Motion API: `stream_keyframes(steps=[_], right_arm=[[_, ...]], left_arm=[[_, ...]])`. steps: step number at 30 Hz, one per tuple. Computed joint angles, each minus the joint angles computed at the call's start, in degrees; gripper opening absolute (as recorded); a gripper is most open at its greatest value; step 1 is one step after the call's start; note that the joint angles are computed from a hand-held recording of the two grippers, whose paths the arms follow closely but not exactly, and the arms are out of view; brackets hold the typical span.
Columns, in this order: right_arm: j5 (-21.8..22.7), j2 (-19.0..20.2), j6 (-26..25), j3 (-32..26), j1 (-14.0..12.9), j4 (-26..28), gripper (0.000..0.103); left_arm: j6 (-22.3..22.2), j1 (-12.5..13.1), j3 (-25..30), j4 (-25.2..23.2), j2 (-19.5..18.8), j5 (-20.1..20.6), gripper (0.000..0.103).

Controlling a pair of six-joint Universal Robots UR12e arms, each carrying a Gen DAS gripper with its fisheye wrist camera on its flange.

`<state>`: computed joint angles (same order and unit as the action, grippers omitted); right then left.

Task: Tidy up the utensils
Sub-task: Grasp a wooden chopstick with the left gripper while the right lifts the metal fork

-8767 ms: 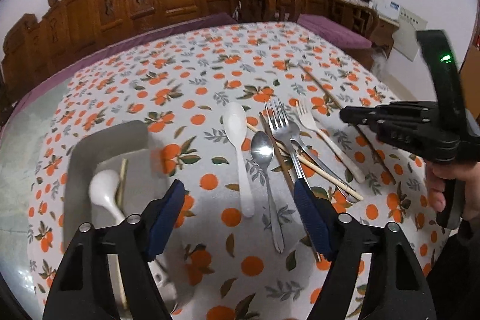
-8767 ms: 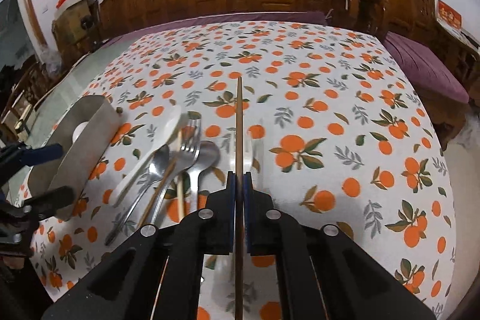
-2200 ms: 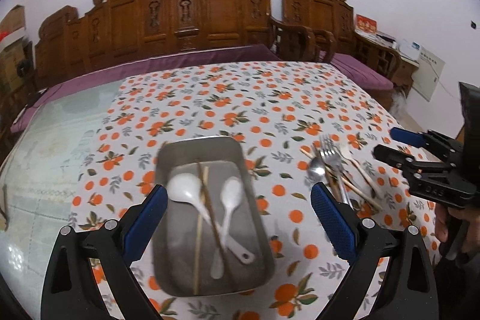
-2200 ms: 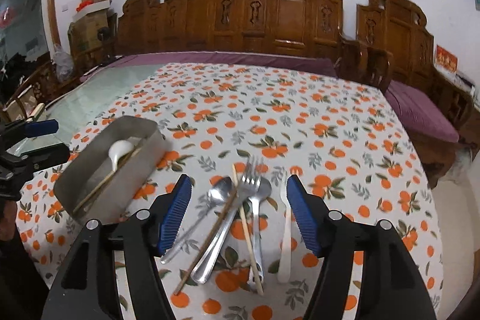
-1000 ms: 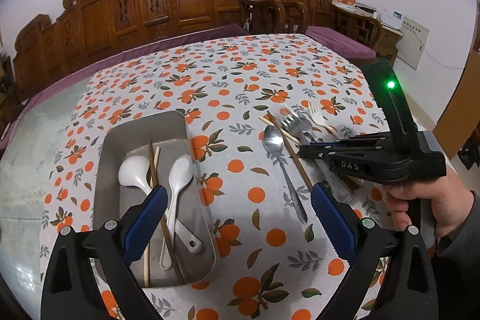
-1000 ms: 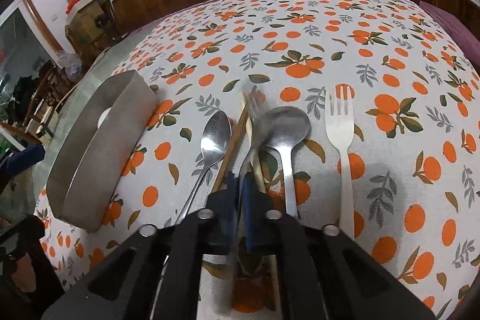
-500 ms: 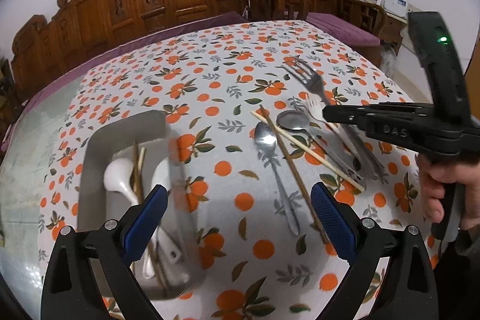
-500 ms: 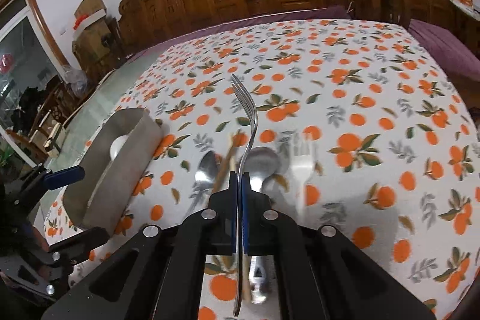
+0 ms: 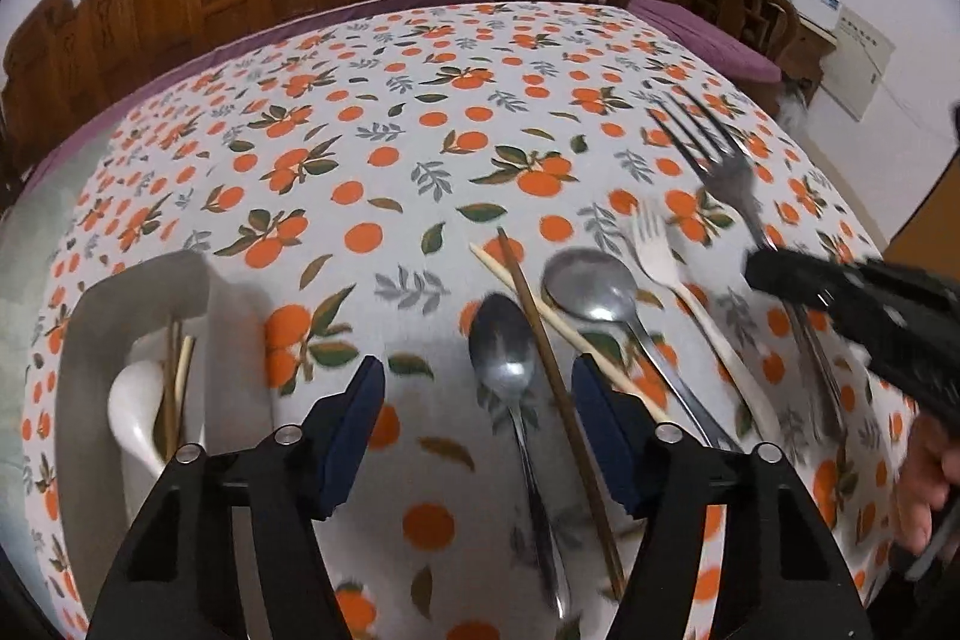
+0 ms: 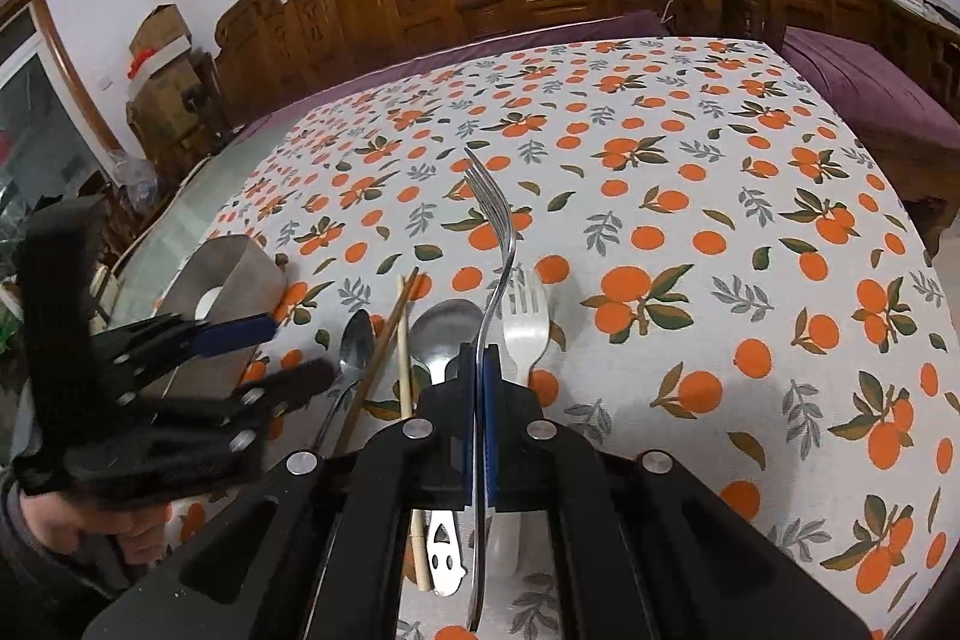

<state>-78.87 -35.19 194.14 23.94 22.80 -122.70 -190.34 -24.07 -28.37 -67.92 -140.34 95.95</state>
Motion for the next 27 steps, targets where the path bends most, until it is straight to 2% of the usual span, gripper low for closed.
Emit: stream_keyframes(steps=[8,11,14,16,19,22,27], right_arm=[[0.96,0.14,0.42,-0.31,-0.11,-0.26,0.003],[1.34,-0.06,0.65,0.11,-0.17,-0.71,0.003],[1.41,0.02,0.60,-0.06,-0.18,-0.44,0.004],[1.43,0.10,0.61,-0.21,-0.20,-0.27,0.004],[1.42,0.27,0.46,-0.55,-0.15,-0.01,0.004],[1.36,0.66,0.04,-1.37,-0.02,0.74,0.004],[1.35,1.43,-0.36,-3.07,0.31,1.52,0.004]], left_arm=[[-2.12,0.66,10.72,-8.15,-5.86,-1.51,0.052],[-2.57,0.80,12.04,-9.11,-6.65,-2.63,0.044],[-2.17,0.76,11.91,-8.70,-6.72,-3.22,0.030],[-1.56,0.71,11.65,-8.42,-6.61,-3.69,0.016],[-0.85,0.60,10.86,-7.80,-6.16,-3.88,0.006],[-0.57,0.63,8.84,-6.15,-5.02,-4.51,0.001],[0.71,0.41,3.28,-1.85,-1.80,-3.91,0.001]])
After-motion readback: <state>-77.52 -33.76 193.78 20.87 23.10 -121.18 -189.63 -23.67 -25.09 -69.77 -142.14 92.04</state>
